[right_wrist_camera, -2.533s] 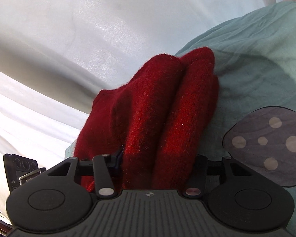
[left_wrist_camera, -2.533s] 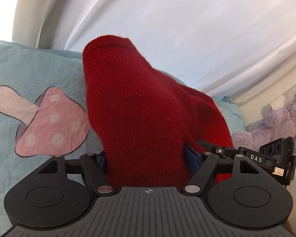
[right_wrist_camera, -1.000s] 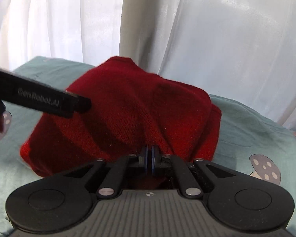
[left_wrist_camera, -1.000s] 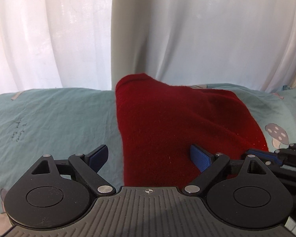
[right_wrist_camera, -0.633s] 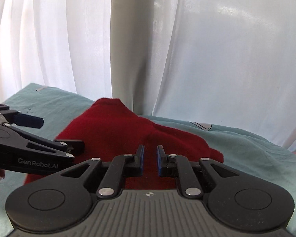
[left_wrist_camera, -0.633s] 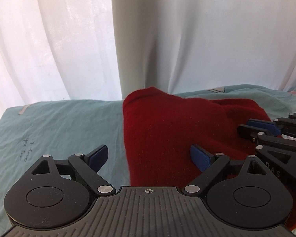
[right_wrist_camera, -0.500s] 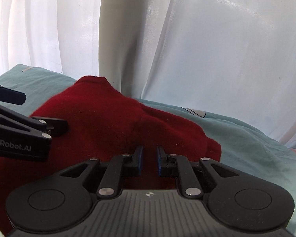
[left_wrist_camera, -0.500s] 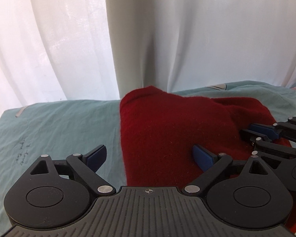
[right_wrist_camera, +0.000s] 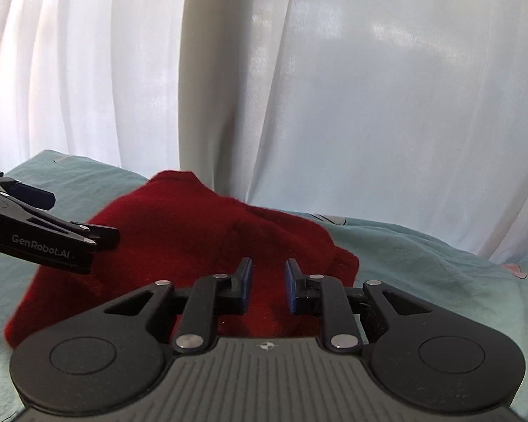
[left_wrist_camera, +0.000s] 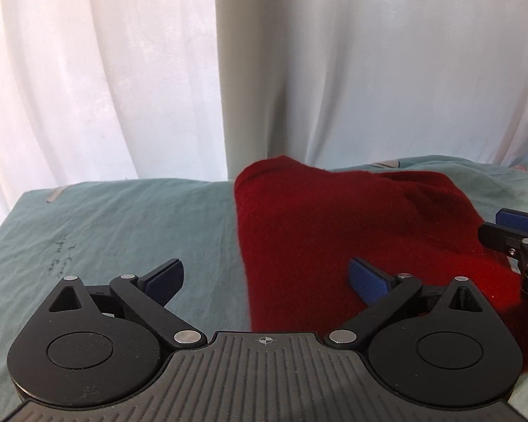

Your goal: Fold small clothes

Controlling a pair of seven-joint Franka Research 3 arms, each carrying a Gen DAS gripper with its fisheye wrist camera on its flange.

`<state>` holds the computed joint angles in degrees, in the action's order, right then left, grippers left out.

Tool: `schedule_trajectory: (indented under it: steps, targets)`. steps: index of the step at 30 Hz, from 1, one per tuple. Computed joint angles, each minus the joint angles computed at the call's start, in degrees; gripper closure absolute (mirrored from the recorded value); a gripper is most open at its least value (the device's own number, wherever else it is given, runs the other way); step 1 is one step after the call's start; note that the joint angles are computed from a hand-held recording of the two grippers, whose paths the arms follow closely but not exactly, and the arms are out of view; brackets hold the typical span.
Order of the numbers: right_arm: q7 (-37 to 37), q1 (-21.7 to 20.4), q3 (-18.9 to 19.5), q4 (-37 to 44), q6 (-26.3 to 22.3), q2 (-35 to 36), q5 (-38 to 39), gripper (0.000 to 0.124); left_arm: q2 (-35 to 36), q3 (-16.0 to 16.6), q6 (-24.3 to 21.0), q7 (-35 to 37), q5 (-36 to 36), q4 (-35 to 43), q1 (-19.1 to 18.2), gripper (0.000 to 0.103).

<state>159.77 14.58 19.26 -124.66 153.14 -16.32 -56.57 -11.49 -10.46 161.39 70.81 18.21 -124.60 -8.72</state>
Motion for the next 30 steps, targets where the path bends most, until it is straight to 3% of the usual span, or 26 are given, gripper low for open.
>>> schedule_trajectory:
  steps: [4,7,10,21,27,30]
  targets:
    - [-3.9,2.0,0.4,-5.2,3.5,-4.7,4.4,0.101,-4.2,2.7,-1.9,4.9,-8.0,-4.6,-3.0,0.0]
    - [-11.5,3.1,2.6,-2.7,-5.7,-1.2,9.7,0.1,-3.4,2.0,-2.7,6.0,-7.7,-5.5,-2.8,0.0]
    - [-9.7,2.5,3.2,-2.7,-7.3,0.9,4.3,0.1,-0.8,0.7,-1.2,4.5,-5.8,-4.5,-1.6,0.0]
    - [-9.3,8.0,-0.4,1.2,-12.8,3.7,5.0,0.099,-6.4,1.1,-4.8,4.2,-6.7,-7.8,-1.8,0.0]
    - [-4.3,8.4,-1.3,-1.0,-9.9,-0.2,11.9,0.086,-12.3,4.0,-6.2,8.1,-10.4,-12.7,-4.7,0.0]
    - [-2.6,7.2,-0.5,-2.5,-7.0,-1.3,13.8,0.086,-11.9,2.4,-8.5,7.4,-8.9,-13.0,-3.2,0.0]
